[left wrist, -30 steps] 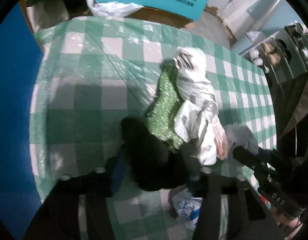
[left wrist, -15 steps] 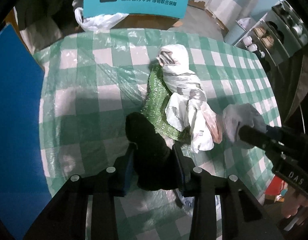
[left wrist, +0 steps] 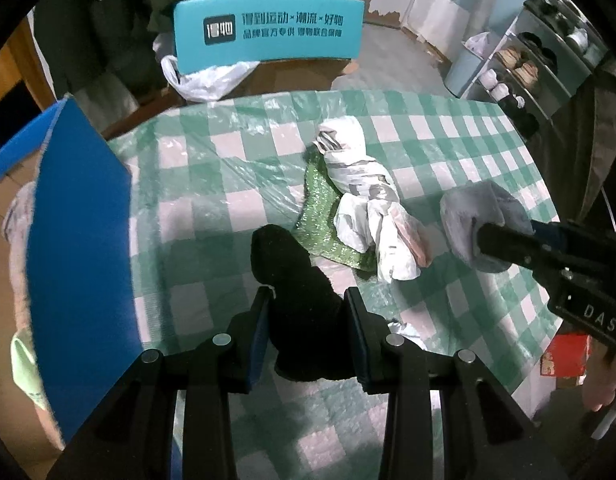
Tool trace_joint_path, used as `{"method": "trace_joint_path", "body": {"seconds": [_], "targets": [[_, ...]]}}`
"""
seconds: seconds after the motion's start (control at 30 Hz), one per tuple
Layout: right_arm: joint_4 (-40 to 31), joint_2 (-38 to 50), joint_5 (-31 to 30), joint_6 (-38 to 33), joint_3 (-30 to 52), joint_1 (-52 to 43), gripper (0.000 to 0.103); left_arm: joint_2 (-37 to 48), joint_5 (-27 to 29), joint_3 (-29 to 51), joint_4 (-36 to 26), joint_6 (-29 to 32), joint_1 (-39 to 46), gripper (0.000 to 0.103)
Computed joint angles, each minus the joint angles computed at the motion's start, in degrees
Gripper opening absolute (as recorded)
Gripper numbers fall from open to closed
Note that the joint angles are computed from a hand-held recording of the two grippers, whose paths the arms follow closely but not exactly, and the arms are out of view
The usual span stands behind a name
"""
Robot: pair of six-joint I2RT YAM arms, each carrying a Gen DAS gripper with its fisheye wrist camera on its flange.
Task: Organize soft objects
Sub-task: 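Lift the grey sock with the right gripper while the left gripper carries the black sock over the box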
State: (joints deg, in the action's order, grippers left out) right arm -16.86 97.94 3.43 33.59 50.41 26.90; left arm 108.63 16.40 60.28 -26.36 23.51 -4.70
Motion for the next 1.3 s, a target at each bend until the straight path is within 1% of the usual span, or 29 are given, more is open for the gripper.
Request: {"method": "trace_joint_path", "body": {"seconds": [0.4, 0.77, 1.3], "targets": [[-2.5, -2.1, 2.5, 0.7, 2.9, 3.6, 0.023, -7.4, 1.0, -2.9, -1.2, 3.4, 2.8, 0.036], [-4.5, -2.8, 4.1, 1.5, 6.3, 6.9, 0.023, -12.9, 2.7, -3.2, -4.0, 7.2, 7.5, 0.036], [-8.8, 0.2, 6.6, 1.1, 16.5, 13.4, 0.023, -17.8, 6.7, -1.4, -8.8, 12.2, 15.5, 0.036]]}}
